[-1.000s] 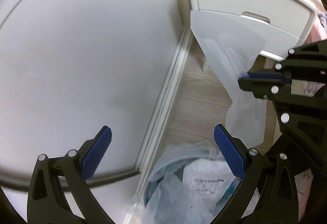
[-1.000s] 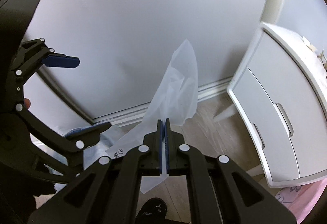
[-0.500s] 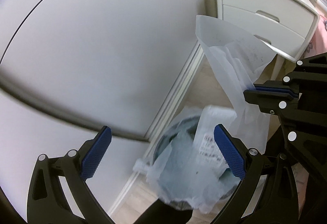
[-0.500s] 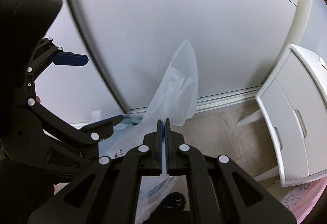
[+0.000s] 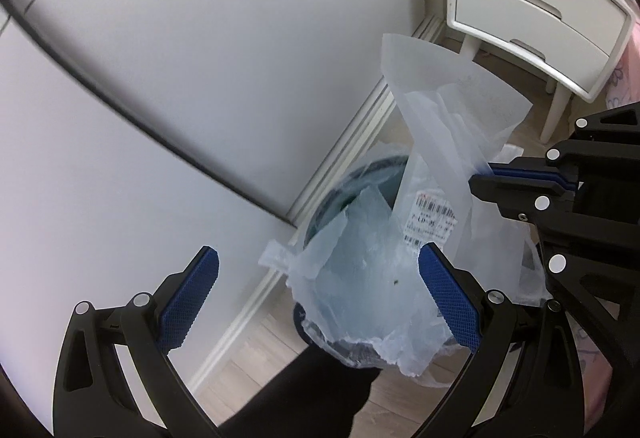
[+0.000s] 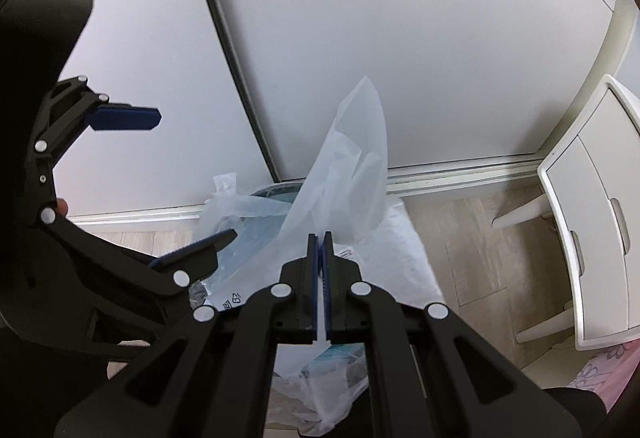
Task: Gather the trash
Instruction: 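Open the right gripper to drop the plastic sheet into the bin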
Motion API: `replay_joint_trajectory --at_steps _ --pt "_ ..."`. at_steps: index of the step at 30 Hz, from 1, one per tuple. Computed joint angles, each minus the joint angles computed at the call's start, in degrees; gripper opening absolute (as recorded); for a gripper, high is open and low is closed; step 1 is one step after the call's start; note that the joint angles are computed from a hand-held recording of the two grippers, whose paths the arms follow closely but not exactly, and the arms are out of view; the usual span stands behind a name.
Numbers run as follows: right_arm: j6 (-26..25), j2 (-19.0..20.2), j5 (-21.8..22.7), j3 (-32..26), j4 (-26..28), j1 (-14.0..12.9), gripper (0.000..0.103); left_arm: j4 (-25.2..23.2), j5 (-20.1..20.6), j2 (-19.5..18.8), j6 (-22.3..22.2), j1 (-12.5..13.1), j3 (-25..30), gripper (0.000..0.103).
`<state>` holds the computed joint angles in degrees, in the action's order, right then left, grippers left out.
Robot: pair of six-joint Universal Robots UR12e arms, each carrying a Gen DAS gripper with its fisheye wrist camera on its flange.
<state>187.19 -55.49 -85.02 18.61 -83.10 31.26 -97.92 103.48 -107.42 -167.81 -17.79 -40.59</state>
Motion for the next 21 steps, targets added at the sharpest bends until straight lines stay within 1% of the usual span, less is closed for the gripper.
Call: replay_joint_trajectory --at_steps 5,7,8,10,11,15,17,21 --pt "-0.7 1.1 0.3 -1.4 1.9 0.6 0.004 1.2 0.1 2.4 -1.3 0.6 -5.0 0.097" --pt "-1.3 0.9 0.5 -0.2 2.4 0.6 0.004 1.0 0.2 3.2 -2.8 1.0 -6.7 0.097" --pt "-1.4 1.2 0.6 -0.8 3.3 0.8 0.004 0.8 0.3 3.4 -3.5 1.2 -7.2 0.097" --pt "-1.5 2.8 0.5 -3.9 6.2 1.1 0.004 0.6 0.0 4.0 -5.0 1.8 -8.6 0.097" --pt "-1.5 3.0 0.5 -4.1 6.8 1.2 0.004 0.6 -0.4 4.3 -5.7 2.1 -9.3 0.097" --pt "-2.5 2.7 0.4 -1.7 7.1 1.2 0.004 1.6 -1.0 5.7 -7.2 2.7 -12.3 0.097" --pt "-2.8 3.7 0.3 -3.3 8.7 1.6 0.004 1.9 -1.5 6.5 -8.8 2.9 -14.1 0.097" --pt "-4.2 3.4 0.0 -1.2 8.4 1.9 0.004 2.1 -2.0 6.8 -10.1 3.3 -15.0 0.097"
